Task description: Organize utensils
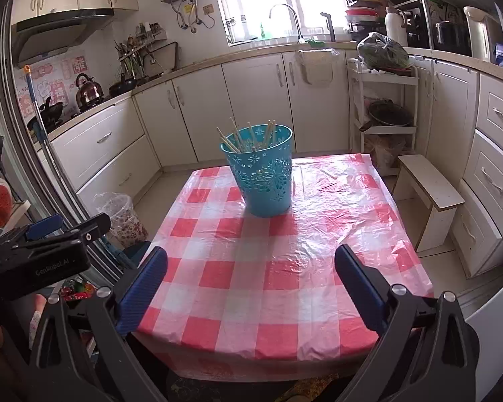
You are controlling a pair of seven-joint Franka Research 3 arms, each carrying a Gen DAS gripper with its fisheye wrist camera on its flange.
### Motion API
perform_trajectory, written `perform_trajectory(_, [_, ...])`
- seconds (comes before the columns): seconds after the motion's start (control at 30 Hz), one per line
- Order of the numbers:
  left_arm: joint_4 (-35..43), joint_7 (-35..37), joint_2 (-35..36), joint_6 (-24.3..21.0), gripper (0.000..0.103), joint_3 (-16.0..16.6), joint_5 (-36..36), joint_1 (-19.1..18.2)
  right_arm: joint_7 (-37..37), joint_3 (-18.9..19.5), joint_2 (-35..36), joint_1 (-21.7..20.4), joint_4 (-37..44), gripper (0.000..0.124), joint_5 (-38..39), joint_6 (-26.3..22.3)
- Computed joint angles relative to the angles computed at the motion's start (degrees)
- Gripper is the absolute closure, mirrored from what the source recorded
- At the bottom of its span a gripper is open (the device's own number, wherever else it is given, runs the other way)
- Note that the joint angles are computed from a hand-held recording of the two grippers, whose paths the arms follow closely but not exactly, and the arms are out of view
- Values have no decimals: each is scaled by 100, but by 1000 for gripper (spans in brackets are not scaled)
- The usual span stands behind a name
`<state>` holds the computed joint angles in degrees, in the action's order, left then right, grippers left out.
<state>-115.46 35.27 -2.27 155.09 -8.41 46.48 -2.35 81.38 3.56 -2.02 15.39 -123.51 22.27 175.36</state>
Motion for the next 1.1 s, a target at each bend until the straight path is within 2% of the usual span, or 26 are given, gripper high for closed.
perform_trajectory(0.17, [-719,-325,-864,122,8,-110,95,90,96,25,-642,57,-490,28,8,-72])
perform_trajectory(0.47, [-1299,-200,-1777,-62,8,-390,-44,248,-69,-137,-1467,448,-1141,28,457,23])
perform_trajectory(0.7, [-1517,-58,-2119,-82,8,-516,-280,300,269,98,-1886,339,-1559,28,321,52])
perform_trajectory(1.1, [-1779,14,-2540,-124,8,-659,-454,377,623,209,-2338,362,-1957,28,44,340])
